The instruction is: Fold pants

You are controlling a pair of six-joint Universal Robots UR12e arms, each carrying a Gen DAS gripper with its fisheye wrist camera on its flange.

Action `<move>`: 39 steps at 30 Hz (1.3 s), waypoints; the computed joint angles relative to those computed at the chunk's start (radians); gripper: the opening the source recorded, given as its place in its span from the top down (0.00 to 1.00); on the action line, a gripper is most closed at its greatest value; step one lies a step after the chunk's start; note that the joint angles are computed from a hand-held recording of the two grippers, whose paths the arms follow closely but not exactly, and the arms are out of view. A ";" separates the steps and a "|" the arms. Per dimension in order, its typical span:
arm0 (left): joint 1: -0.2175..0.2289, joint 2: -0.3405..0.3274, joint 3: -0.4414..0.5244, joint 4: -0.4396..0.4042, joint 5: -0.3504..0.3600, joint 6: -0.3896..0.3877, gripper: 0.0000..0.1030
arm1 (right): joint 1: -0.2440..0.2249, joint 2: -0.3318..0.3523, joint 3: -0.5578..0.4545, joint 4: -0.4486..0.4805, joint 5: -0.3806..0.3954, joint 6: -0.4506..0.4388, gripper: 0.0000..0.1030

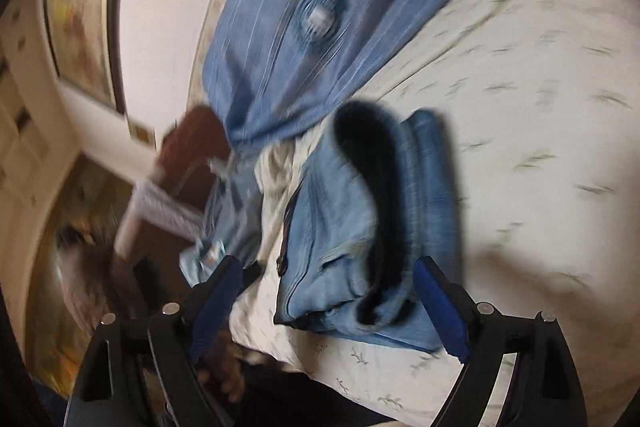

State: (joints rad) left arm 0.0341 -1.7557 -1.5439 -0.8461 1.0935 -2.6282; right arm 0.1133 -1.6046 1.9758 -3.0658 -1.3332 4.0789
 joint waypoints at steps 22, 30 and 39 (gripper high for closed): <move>-0.047 0.006 -0.052 0.187 0.093 0.134 0.09 | 0.067 -0.007 -0.172 0.544 -0.234 -0.151 0.41; -0.042 0.006 -0.049 0.171 0.080 0.117 0.09 | -0.042 0.083 -0.259 0.320 0.115 -0.144 0.39; 0.043 -0.004 0.007 0.093 -0.206 -0.076 0.08 | -0.102 0.115 -0.223 0.454 0.112 -0.033 0.50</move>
